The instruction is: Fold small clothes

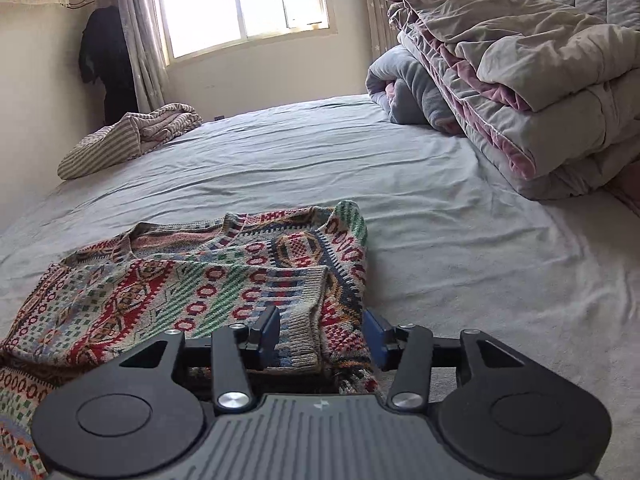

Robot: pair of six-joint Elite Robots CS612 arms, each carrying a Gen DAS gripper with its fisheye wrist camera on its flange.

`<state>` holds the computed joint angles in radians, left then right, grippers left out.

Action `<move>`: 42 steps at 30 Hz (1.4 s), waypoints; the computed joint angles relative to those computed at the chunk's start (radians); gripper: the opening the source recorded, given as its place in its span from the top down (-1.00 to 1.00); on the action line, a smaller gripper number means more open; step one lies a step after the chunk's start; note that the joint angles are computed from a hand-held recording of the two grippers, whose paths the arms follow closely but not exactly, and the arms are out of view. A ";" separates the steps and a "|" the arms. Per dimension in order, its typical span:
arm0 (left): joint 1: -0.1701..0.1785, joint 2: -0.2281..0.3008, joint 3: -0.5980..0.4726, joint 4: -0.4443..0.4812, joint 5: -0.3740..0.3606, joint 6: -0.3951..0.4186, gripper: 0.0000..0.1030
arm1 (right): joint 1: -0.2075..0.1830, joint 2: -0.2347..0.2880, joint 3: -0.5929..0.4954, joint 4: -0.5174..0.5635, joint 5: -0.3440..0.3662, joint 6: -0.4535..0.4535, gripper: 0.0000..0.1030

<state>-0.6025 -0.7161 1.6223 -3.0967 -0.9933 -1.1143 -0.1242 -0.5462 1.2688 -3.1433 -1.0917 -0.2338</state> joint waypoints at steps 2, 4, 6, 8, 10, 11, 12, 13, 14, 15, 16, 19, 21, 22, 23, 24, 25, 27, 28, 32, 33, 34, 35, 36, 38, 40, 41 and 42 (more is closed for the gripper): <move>-0.010 -0.015 0.007 0.031 0.021 0.002 -0.49 | -0.005 -0.020 0.028 -0.003 0.007 -0.028 -0.35; -0.022 -0.030 0.018 0.054 0.033 0.011 -0.69 | -0.012 -0.043 0.065 -0.026 0.013 -0.065 -0.51; -0.033 -0.045 0.035 0.057 0.028 0.032 -0.78 | -0.021 -0.065 0.098 -0.032 0.023 -0.093 -0.62; -0.047 -0.061 0.055 0.063 0.020 0.060 -0.79 | -0.033 -0.089 0.133 -0.021 0.034 -0.122 -0.71; -0.060 -0.076 0.074 0.074 0.014 0.069 -0.84 | -0.044 -0.111 0.166 -0.009 0.038 -0.150 -0.73; -0.067 -0.083 0.086 0.077 0.011 0.067 -0.85 | -0.049 -0.120 0.181 -0.005 0.039 -0.161 -0.75; -0.072 -0.089 0.098 0.075 0.004 0.067 -0.87 | -0.054 -0.128 0.196 -0.002 0.038 -0.170 -0.76; -0.077 -0.095 0.110 0.071 -0.004 0.066 -0.88 | -0.060 -0.137 0.213 0.001 0.034 -0.182 -0.77; -0.081 -0.099 0.120 0.067 -0.012 0.064 -0.89 | -0.064 -0.144 0.227 0.004 0.029 -0.193 -0.79; -0.086 -0.104 0.133 0.061 -0.019 0.059 -0.90 | -0.069 -0.151 0.242 0.005 0.023 -0.204 -0.79; -0.092 -0.109 0.146 0.057 -0.026 0.052 -0.91 | -0.072 -0.156 0.253 0.006 0.020 -0.214 -0.79; -0.104 -0.119 0.172 0.064 -0.047 0.045 -0.91 | -0.087 -0.173 0.295 0.009 0.010 -0.245 -0.80; -0.111 -0.125 0.188 0.063 -0.064 0.044 -0.91 | -0.096 -0.180 0.315 0.020 0.001 -0.257 -0.80; -0.113 -0.127 0.196 0.057 -0.073 0.043 -0.91 | -0.100 -0.184 0.324 0.029 -0.003 -0.263 -0.80; -0.114 -0.129 0.204 0.051 -0.085 0.040 -0.91 | -0.104 -0.186 0.330 0.035 -0.006 -0.267 -0.80; -0.115 -0.131 0.212 0.045 -0.101 0.032 -0.91 | -0.109 -0.188 0.335 0.040 -0.008 -0.270 -0.80; -0.115 -0.133 0.219 0.037 -0.115 0.023 -0.91 | -0.112 -0.190 0.338 0.047 -0.009 -0.270 -0.80; -0.119 -0.134 0.237 0.003 -0.128 0.014 -0.91 | -0.122 -0.191 0.338 0.075 -0.004 -0.262 -0.80; -0.121 -0.134 0.244 -0.011 -0.130 0.013 -0.91 | -0.127 -0.193 0.339 0.093 0.001 -0.254 -0.80; -0.125 -0.137 0.268 -0.061 -0.161 0.000 -0.90 | -0.138 -0.191 0.331 0.163 0.008 -0.223 -0.81; -0.125 -0.138 0.272 -0.071 -0.168 0.000 -0.89 | -0.141 -0.190 0.330 0.173 0.016 -0.211 -0.81; -0.126 -0.138 0.276 -0.081 -0.174 -0.001 -0.87 | -0.145 -0.188 0.331 0.180 0.030 -0.197 -0.82; -0.126 -0.138 0.280 -0.093 -0.182 -0.002 -0.87 | -0.148 -0.186 0.332 0.180 0.041 -0.191 -0.84; -0.126 -0.138 0.283 -0.104 -0.190 -0.002 -0.87 | -0.149 -0.185 0.334 0.176 0.047 -0.187 -0.85; -0.126 -0.137 0.288 -0.125 -0.205 0.000 -0.86 | -0.149 -0.184 0.336 0.176 0.055 -0.190 -0.89; -0.125 -0.134 0.291 -0.148 -0.219 0.000 -0.83 | -0.148 -0.186 0.335 0.188 0.062 -0.204 -0.89; -0.126 -0.132 0.292 -0.159 -0.220 -0.007 -0.81 | -0.148 -0.187 0.335 0.196 0.070 -0.210 -0.89; -0.127 -0.131 0.294 -0.166 -0.218 -0.016 -0.75 | -0.149 -0.187 0.335 0.204 0.081 -0.215 -0.89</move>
<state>-0.7293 -0.8474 1.9165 -3.2632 -1.2111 -1.1304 -0.2732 -0.7336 1.6039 -2.9391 -1.0108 -0.4484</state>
